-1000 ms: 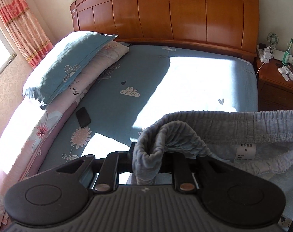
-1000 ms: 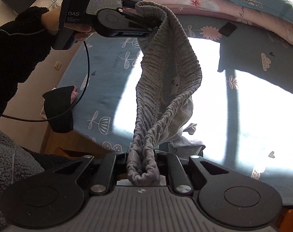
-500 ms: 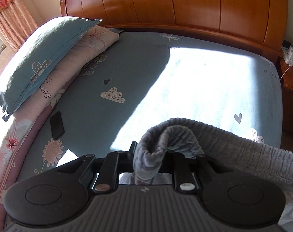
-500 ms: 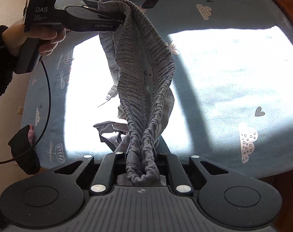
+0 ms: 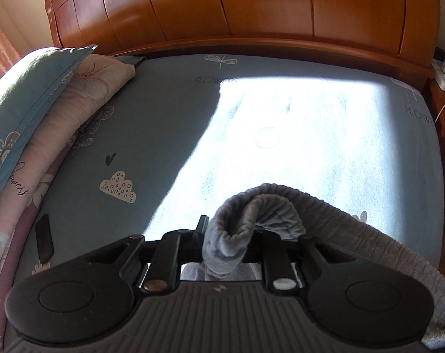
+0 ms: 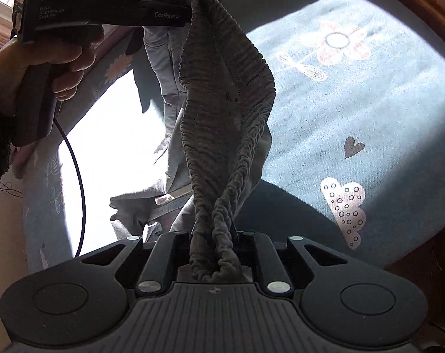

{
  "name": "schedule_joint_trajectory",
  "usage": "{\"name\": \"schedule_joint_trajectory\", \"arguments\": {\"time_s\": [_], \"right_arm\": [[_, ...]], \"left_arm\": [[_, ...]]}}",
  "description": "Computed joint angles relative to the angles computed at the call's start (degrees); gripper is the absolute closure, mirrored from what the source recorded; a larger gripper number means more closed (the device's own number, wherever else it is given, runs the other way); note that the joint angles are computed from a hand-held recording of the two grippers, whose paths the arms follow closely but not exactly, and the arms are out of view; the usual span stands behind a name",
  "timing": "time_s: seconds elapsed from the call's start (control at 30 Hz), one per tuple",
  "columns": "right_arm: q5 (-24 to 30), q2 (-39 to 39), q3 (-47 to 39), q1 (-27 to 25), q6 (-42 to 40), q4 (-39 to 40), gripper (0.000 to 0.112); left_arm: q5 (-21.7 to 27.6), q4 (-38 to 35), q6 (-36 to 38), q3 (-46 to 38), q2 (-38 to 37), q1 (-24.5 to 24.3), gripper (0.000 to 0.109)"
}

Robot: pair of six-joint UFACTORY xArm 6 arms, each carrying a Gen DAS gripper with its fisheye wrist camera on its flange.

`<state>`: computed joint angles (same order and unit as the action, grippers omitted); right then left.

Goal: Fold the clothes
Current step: 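Lower the sweatpants onto the bed and open both grippers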

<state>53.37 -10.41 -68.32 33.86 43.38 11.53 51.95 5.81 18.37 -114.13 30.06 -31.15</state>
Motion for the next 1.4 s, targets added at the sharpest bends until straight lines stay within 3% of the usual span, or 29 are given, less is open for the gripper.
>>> {"name": "schedule_joint_trajectory", "arguments": {"time_s": [0.1,0.23,0.33,0.37,0.6,0.73,0.9,1.03,1.2,1.4], "right_arm": [[-1.34,-0.19,4.81,-1.51,0.88,0.89,0.098],[-1.28,-0.41,8.76,-3.34,1.37,1.05,0.095],[0.26,-0.84,10.50,-4.59,2.76,-0.44,0.090],[0.82,-1.13,11.22,-5.24,3.26,-0.57,0.087],[3.20,-2.82,13.08,-6.14,8.66,-6.81,0.075],[6.44,-3.65,12.17,-5.02,11.33,-13.05,0.070],[8.77,-5.14,13.48,-6.00,12.53,-16.31,0.069],[7.66,-4.22,16.21,-7.92,12.55,-15.21,0.069],[5.05,-6.42,17.94,-7.95,19.40,-17.52,0.067],[11.72,-5.27,9.52,-2.90,21.11,-25.24,0.056]], "left_arm": [[0.60,-0.20,-0.89,-0.39,2.49,-0.98,0.089],[1.88,0.31,-0.43,-1.15,4.36,-2.30,0.078],[-1.20,2.56,-1.50,2.83,2.71,-3.26,0.049],[-2.29,2.09,-1.27,4.29,1.77,-3.23,0.045],[-6.16,-1.77,-1.48,12.41,-4.86,-2.01,0.044],[-8.86,-3.37,-5.55,26.71,-15.42,0.93,0.044],[-11.11,0.70,-9.84,47.55,-31.54,5.20,0.044],[-6.56,1.85,-11.37,60.31,-44.24,9.41,0.044],[-0.01,2.33,-12.58,67.95,-53.37,13.12,0.044],[2.31,-0.03,-11.85,71.50,-60.31,17.05,0.044]]}}
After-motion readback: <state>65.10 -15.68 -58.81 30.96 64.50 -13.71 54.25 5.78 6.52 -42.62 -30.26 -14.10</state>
